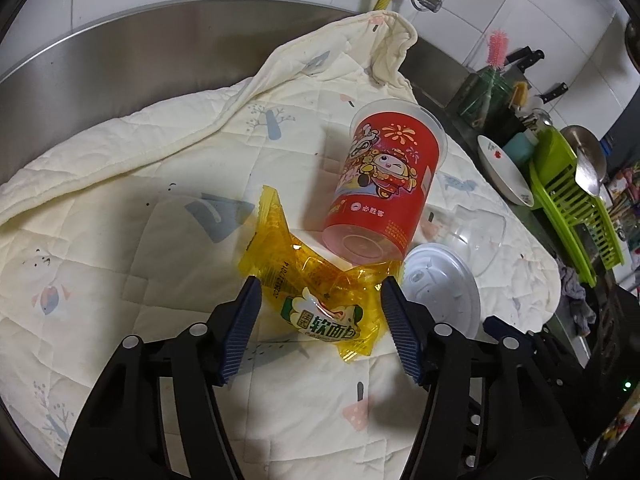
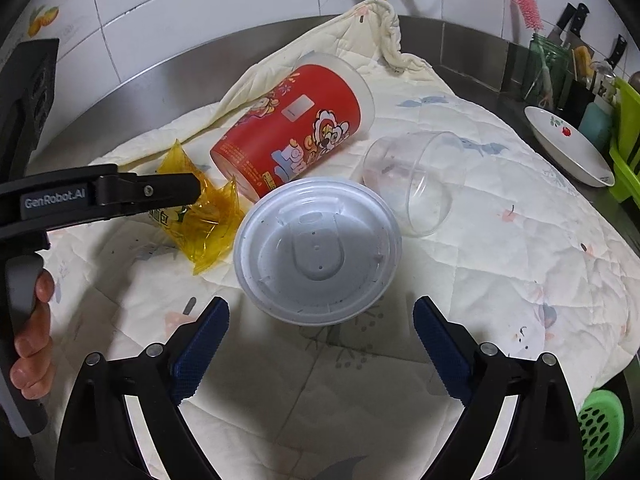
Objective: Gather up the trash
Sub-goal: 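Grasp the yellow snack wrapper with the left tool while the right tool grasps the white plastic lid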
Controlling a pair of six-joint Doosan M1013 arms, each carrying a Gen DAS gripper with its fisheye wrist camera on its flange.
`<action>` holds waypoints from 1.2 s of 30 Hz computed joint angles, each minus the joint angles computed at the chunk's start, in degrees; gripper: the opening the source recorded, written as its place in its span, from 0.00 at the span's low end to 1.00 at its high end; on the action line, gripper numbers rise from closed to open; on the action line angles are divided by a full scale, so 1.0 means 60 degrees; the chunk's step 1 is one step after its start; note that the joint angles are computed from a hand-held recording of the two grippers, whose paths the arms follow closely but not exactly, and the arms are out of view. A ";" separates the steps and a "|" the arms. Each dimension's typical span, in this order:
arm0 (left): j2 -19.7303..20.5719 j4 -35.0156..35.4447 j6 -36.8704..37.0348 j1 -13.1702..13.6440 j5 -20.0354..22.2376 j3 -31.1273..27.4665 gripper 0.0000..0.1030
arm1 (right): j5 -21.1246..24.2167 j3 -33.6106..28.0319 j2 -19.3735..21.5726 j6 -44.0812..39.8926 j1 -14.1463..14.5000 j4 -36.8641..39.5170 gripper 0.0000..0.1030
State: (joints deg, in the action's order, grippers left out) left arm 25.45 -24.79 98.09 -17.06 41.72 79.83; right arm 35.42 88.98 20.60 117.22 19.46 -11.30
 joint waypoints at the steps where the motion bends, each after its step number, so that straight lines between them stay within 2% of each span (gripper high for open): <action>1: 0.0010 -0.0045 0.0028 0.0012 0.0014 -0.0006 0.56 | 0.0038 -0.0036 0.0031 -0.0031 0.0004 -0.0014 0.88; 4: 0.0042 -0.0189 0.0150 0.0047 0.0067 -0.0027 0.46 | 0.0010 -0.0069 0.0079 0.0036 -0.0006 -0.0055 0.88; 6: 0.0058 -0.0240 0.0188 0.0068 0.0069 -0.0027 0.44 | 0.0014 -0.0099 0.0119 -0.0121 -0.0051 0.0226 0.88; 8: 0.0075 -0.0344 0.0263 0.0095 0.0073 -0.0024 0.31 | 0.0117 -0.0178 0.0193 -0.0073 -0.0040 0.0140 0.89; 11: 0.0095 -0.0453 0.0416 0.0127 0.0121 -0.0028 0.21 | 0.0181 -0.0245 0.0255 -0.0018 -0.0018 0.0050 0.89; 14: 0.0081 -0.0551 0.0597 0.0143 0.0111 0.0001 0.16 | 0.0137 -0.0283 0.0288 0.0089 -0.0003 -0.0034 0.89; 18: 0.0023 -0.0686 0.0862 0.0175 0.0100 0.0058 0.14 | 0.0136 -0.0305 0.0313 0.0370 0.0039 -0.0242 0.88; 20: -0.0036 -0.0708 0.0997 0.0173 0.0038 0.0112 0.12 | 0.0160 -0.0310 0.0322 0.0479 0.0062 -0.0389 0.79; 26: -0.0223 -0.0759 0.1345 0.0197 -0.0092 0.0291 0.11 | 0.0005 -0.0134 0.0196 0.0572 0.0055 -0.0404 0.76; 27: -0.0248 -0.0809 0.1416 0.0213 -0.0087 0.0317 0.11 | -0.0027 -0.0092 0.0160 0.0551 0.0052 -0.0358 0.70; 30: -0.0337 -0.0978 0.1625 0.0262 -0.0062 0.0410 0.10 | -0.0063 0.0041 0.0038 0.0571 0.0062 -0.0257 0.67; 34: -0.0497 -0.1225 0.1953 0.0301 -0.0077 0.0603 0.10 | -0.0180 0.0303 -0.0173 0.0740 0.0088 -0.0239 0.56; 36: -0.0590 -0.1350 0.2135 0.0312 -0.0110 0.0723 0.10 | -0.0195 0.0430 -0.0267 0.0829 0.0110 -0.0220 0.56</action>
